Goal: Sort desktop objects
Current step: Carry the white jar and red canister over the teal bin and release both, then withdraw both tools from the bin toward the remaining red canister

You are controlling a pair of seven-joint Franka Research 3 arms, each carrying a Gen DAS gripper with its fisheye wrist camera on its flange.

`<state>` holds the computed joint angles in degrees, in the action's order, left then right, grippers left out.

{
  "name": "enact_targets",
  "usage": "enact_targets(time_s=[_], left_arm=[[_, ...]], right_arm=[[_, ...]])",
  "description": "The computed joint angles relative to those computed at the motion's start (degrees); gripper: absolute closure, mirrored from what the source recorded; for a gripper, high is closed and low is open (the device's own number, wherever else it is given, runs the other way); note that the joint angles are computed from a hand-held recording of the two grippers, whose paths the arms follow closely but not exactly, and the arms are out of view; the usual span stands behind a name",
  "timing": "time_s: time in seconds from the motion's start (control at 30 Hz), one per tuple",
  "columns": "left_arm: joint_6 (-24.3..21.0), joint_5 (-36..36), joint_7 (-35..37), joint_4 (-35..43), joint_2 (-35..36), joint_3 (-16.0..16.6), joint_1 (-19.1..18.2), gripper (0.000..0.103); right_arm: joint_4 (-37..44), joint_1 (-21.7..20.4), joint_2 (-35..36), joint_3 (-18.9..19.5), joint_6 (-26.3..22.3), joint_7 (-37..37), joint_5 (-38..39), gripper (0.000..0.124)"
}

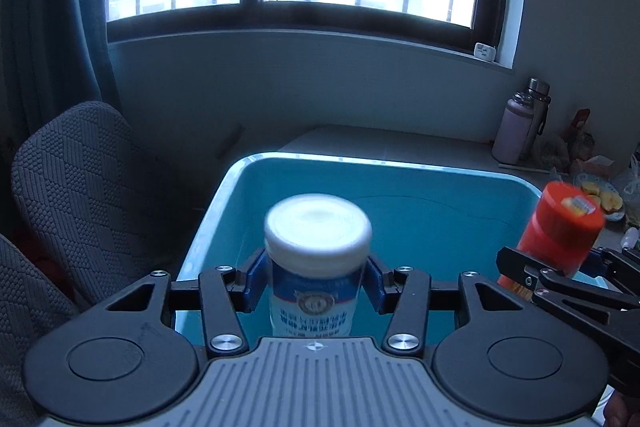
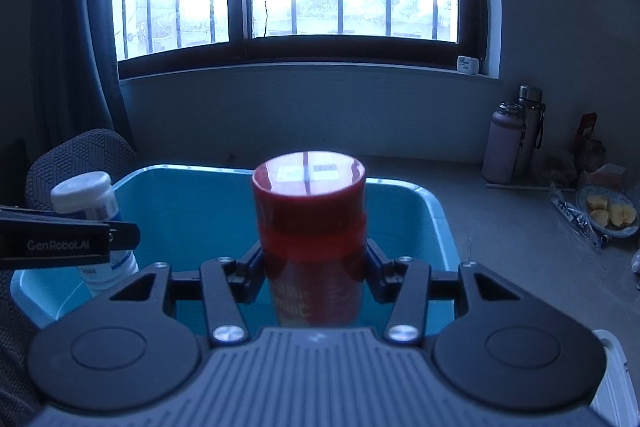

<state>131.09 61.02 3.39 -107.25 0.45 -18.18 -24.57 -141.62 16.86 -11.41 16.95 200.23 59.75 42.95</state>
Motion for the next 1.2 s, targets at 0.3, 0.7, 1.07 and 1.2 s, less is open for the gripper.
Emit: enact_targets(time_s=[0.3,0.7,1.07,1.2], left_arm=[[-1.86,4.11,-3.51,-2.58,-3.44,-1.96,-0.86,0.017],[-6.35,2.78,-7.67,-9.85,-12.41,-6.58,-1.64,0.017],[-12.33,-6.89,-9.83,-21.58,-25.20,-13.58,-4.46,0.017],[-15.81,-10.83,-11.24,-24.77,-28.45,-16.45,-6.60,0.017]], right_arm=[[-3.32,3.11,-2.98,-1.99,5.08,2.49,-2.39,0.040],[-11.67,3.29,-11.83,1.65,8.04,3.66,0.00,0.040],[-22.82,-1.43,-28.79,17.77,1.19,1.70,19.18,0.039],[-27.89,-5.25,-40.10,27.04,-7.64,4.18,25.45,0.038]])
